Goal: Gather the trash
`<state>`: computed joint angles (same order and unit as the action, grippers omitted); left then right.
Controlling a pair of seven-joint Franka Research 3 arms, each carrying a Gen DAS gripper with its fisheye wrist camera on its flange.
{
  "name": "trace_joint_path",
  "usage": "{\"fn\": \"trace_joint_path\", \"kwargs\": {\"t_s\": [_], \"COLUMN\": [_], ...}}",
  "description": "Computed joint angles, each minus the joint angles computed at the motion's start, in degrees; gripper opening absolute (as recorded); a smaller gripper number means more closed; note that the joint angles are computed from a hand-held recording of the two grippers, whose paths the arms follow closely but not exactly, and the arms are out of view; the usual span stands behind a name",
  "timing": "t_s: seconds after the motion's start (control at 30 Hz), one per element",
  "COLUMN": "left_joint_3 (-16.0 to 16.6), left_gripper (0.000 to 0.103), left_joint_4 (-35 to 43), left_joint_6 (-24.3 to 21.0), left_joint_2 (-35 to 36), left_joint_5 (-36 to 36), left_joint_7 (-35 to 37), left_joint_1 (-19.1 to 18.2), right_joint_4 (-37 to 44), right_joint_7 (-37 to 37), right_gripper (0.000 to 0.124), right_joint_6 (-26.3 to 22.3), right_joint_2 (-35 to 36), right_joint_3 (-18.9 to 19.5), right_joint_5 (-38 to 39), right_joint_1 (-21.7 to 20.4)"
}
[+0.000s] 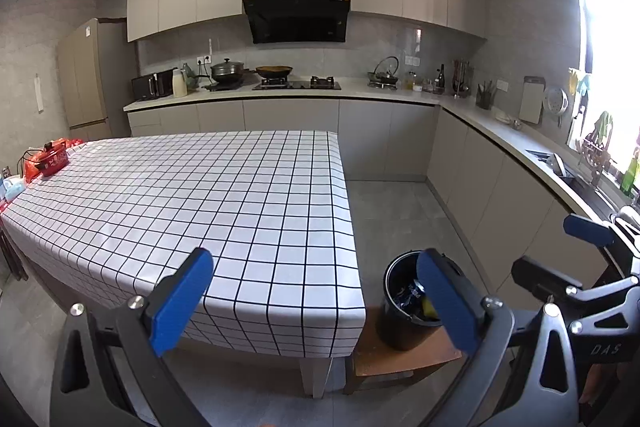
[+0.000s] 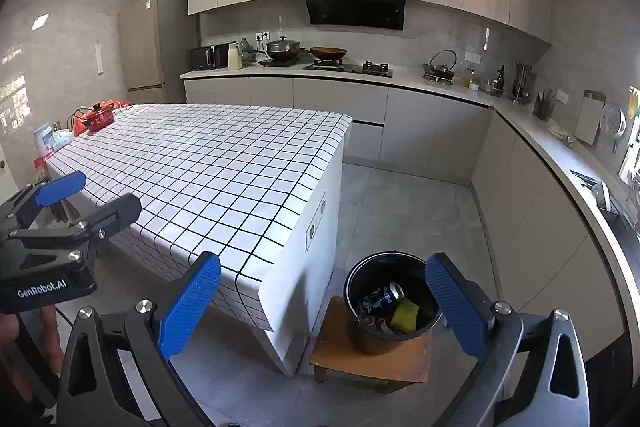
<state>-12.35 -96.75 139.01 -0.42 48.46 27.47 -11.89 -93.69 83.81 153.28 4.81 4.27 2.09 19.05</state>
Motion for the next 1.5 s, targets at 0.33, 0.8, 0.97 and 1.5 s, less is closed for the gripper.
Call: {"fn": "trace_joint_path", "kwargs": {"t_s": [0.33, 0.8, 0.97, 1.5], "left_joint_3": [-0.2, -0.1, 0.0, 0.3], "left_gripper": [0.103, 0.103, 0.102, 0.102], "left_joint_4": [-0.7, 0.8, 1.7, 3.0], "left_joint_6": [-0.2, -0.5, -0.9, -1.6], "left_joint_2": [-0.6, 0.6, 1.3, 2.3], "left_joint_5": [0.7, 0.0, -0.1, 0.2], "left_joint_7": [-1.4, -0.3, -0.5, -1.2], "left_joint_1": [0.1, -0.5, -0.8, -1.9], "right_joint_4": [0.3, 1.2, 1.5, 2.0], "right_joint_7": [-0.7, -0.7, -0.4, -0.1], "right_gripper": [0.103, 0.103, 0.103, 0.103], "right_joint_6": [0.1, -0.2, -0.5, -0.3], "right_joint_2": [0.3, 1.2, 1.5, 2.0], "right_joint_3": [0.1, -0.3, -0.3, -0.5], "right_joint_5": [0.7, 0.7, 0.4, -0.1], "right_joint_1": [0.0, 0.1, 0.1, 0.1]}}
